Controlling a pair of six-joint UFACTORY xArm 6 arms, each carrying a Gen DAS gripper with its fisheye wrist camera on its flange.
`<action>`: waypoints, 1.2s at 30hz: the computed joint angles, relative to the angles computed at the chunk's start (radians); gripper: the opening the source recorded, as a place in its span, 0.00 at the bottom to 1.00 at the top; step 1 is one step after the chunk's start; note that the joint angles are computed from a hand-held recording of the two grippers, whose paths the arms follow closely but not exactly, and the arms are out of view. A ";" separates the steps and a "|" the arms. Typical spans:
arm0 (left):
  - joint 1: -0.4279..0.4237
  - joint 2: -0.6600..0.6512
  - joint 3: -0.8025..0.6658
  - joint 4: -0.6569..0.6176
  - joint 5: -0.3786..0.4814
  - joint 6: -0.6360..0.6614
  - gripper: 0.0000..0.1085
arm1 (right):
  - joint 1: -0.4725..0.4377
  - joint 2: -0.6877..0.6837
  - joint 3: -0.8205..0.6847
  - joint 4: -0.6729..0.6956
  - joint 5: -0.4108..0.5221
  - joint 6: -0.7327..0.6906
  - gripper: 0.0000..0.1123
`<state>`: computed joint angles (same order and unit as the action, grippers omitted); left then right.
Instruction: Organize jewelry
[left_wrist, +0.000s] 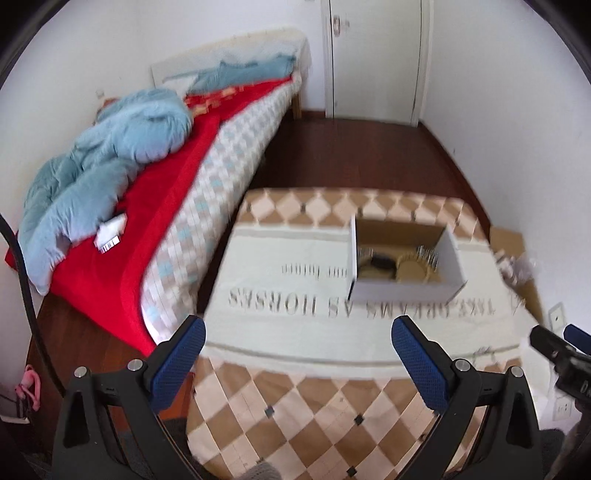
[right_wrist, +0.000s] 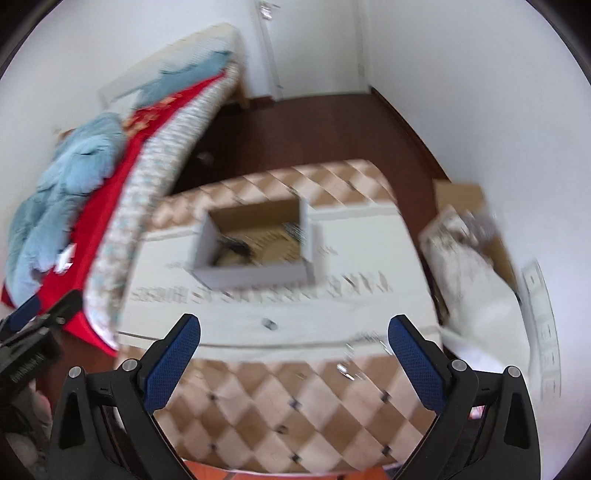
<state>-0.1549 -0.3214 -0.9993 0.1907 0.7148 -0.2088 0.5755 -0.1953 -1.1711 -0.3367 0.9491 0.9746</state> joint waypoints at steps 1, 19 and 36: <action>-0.005 0.008 0.013 0.017 0.010 -0.016 0.95 | -0.018 -0.022 0.053 0.022 -0.010 0.013 0.76; -0.082 0.255 0.002 0.155 0.056 -0.117 0.95 | -0.184 0.133 0.278 -0.011 -0.230 -0.081 0.42; -0.280 0.323 -0.026 -0.247 0.050 0.207 0.91 | -0.255 0.008 0.390 0.089 -0.269 -0.129 0.01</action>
